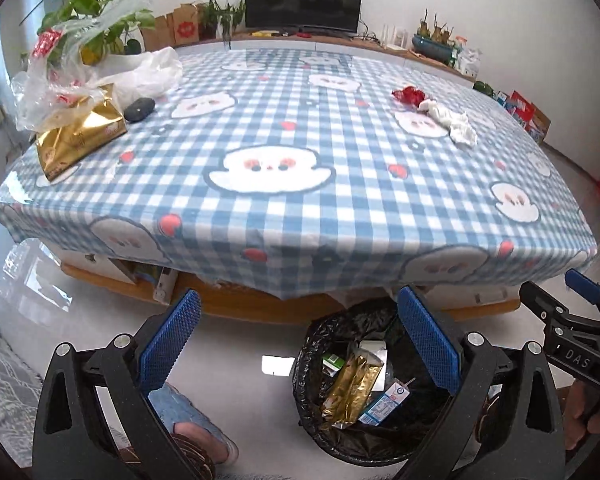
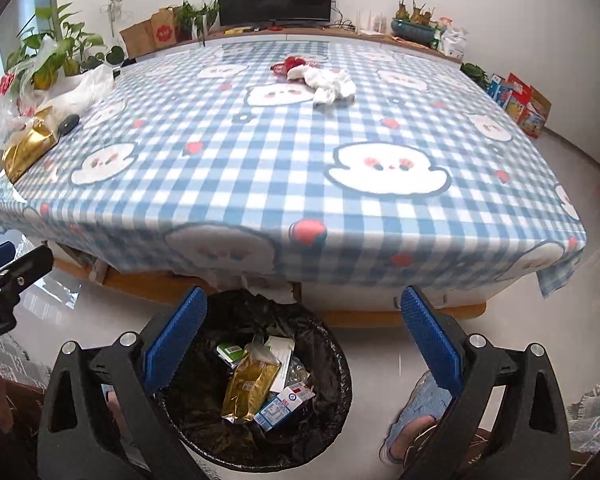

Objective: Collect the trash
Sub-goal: 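Raise both tools from the bin back over the table, then grasp the crumpled white tissue with the right tool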

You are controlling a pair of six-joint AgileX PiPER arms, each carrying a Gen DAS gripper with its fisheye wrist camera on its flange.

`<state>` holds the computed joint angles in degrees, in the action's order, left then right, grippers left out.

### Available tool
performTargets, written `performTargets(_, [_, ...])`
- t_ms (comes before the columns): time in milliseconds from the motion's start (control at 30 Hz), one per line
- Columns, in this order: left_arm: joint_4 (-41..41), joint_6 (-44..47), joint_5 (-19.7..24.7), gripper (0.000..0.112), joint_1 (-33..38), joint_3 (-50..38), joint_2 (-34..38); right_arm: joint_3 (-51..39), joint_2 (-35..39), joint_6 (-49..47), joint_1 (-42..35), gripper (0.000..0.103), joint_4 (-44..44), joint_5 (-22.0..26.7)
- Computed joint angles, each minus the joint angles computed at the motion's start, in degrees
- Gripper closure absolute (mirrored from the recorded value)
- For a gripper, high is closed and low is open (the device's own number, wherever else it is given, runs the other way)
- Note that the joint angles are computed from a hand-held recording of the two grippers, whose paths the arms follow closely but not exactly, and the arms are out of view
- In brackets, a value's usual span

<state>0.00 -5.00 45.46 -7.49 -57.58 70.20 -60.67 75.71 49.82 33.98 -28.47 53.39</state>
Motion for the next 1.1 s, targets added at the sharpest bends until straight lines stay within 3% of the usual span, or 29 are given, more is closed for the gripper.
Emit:
performTargets(300, [-0.79,2.27,8.92,0.015,-0.11,-14.01,4.65,-12.28,1.75,-6.06,-2.64,0.01,-0.35,4.69])
performTargets(567, [-1.01,1.86,12.24,0.015,0.11,-27.47,14.25,-25.58,10.31,-16.56,-10.4,0.01,2.95,4.65])
performTargets(833, [0.92,1.8,16.01,0.015,-0.46,-44.59,27.91,-44.94,25.7,-29.22,-20.5,0.019,12.8,7.26])
performTargets(1100, [0.36,1.4,18.28,0.015,0.23,-56.82,39.82,-70.75,46.11,-35.58,-24.16,0.034,18.18,16.4])
